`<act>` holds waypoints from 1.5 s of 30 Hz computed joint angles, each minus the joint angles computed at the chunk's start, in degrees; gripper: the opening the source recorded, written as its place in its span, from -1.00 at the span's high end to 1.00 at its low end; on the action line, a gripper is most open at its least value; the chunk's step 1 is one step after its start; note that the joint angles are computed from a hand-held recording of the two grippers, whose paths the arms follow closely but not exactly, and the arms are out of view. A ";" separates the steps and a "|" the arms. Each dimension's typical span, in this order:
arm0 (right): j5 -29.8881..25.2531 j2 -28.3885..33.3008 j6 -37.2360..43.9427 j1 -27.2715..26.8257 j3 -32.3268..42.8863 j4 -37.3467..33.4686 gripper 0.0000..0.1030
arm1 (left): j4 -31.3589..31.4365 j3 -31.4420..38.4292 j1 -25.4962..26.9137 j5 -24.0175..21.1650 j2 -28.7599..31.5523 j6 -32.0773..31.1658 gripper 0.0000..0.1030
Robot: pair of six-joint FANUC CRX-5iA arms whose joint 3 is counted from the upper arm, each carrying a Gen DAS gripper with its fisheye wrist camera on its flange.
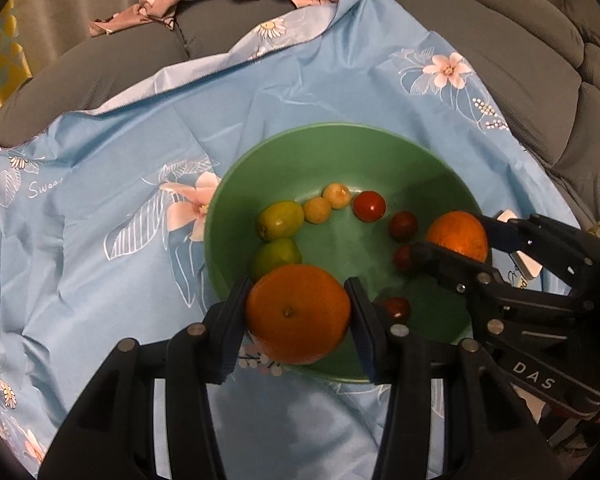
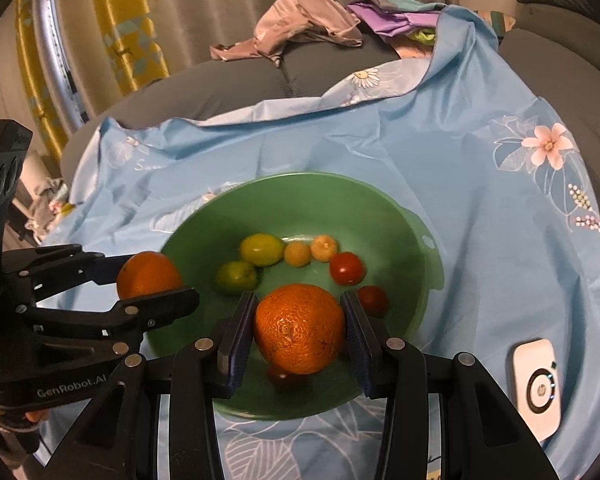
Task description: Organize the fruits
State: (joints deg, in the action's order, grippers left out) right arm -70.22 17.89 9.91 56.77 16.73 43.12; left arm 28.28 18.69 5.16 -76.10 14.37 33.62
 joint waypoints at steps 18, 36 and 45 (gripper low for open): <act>-2.08 1.59 2.87 -0.90 2.78 -1.77 0.13 | -2.75 1.77 -1.40 0.06 0.89 0.18 0.13; -3.82 2.02 2.43 -0.97 4.05 -3.47 0.13 | -3.67 1.45 -1.17 1.17 0.07 1.11 -0.33; -5.74 2.14 3.04 0.03 5.29 -2.05 0.13 | -2.98 1.31 0.41 0.91 -1.34 2.75 -0.76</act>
